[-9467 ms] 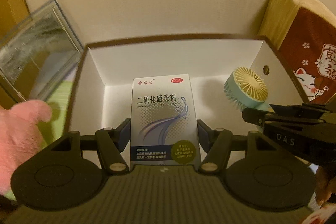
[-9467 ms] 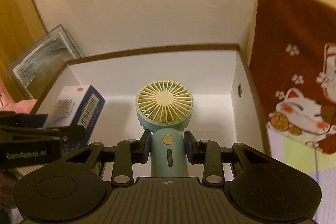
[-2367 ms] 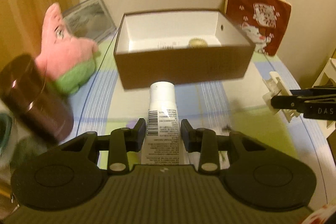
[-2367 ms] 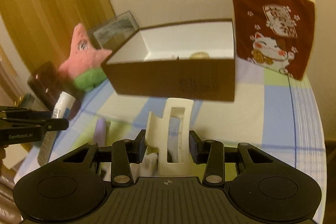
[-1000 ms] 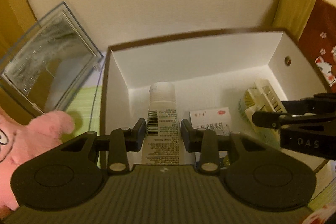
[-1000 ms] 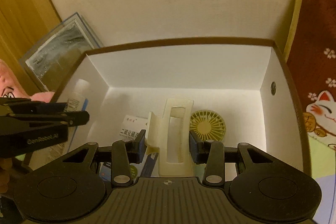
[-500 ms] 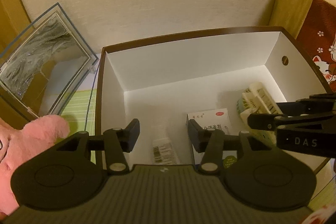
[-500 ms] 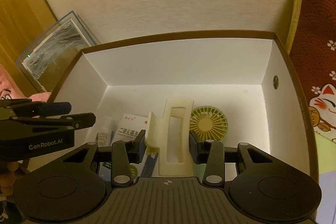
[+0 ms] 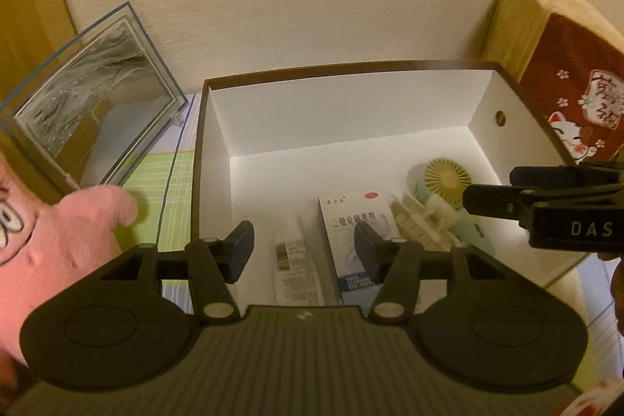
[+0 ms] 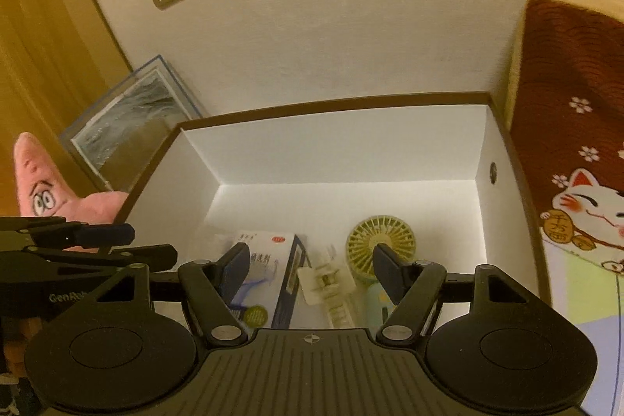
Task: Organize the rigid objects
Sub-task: 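Open the left gripper dropping the tube while the right gripper releases the holder in the box, then withdraw both tools from the box back toward the loose items on the bed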
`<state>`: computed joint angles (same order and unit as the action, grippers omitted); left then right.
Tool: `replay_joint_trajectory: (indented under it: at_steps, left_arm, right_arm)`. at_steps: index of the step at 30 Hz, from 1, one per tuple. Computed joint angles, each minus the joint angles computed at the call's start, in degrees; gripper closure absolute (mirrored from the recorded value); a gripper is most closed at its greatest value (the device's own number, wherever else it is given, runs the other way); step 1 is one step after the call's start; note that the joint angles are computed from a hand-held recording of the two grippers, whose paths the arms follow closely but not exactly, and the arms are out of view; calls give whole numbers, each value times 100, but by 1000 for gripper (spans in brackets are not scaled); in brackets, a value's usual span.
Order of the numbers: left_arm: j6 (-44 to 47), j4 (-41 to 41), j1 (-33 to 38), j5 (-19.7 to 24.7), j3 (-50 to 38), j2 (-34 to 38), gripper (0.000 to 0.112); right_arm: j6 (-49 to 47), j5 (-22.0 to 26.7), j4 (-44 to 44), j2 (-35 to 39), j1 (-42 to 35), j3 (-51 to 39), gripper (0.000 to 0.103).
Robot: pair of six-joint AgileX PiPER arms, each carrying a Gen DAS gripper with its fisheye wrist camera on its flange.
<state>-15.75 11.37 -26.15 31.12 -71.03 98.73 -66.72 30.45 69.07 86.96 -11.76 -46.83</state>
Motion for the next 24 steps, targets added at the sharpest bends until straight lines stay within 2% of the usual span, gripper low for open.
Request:
replay_joint_trajectory:
  at_steps: [7,13,20,24]
  left_arm:
    - [-174,-158,-129,116,623,-818,58]
    - [-586,-25,-366,325,1166,-1577,58]
    - [-1198,236,-745,640,1722,-2481,58]
    - [-1445,255,-936,866,2043,-2976,58]
  right_arm:
    - [9,453,-41,-908,-434,628,33]
    - [237,1078,-311,-1751,-1041,1070,33]
    - [385,2001,-673,-2690,-1915,1534,33]
    - [359,2753,-923,-3192,-2622,1784,33]
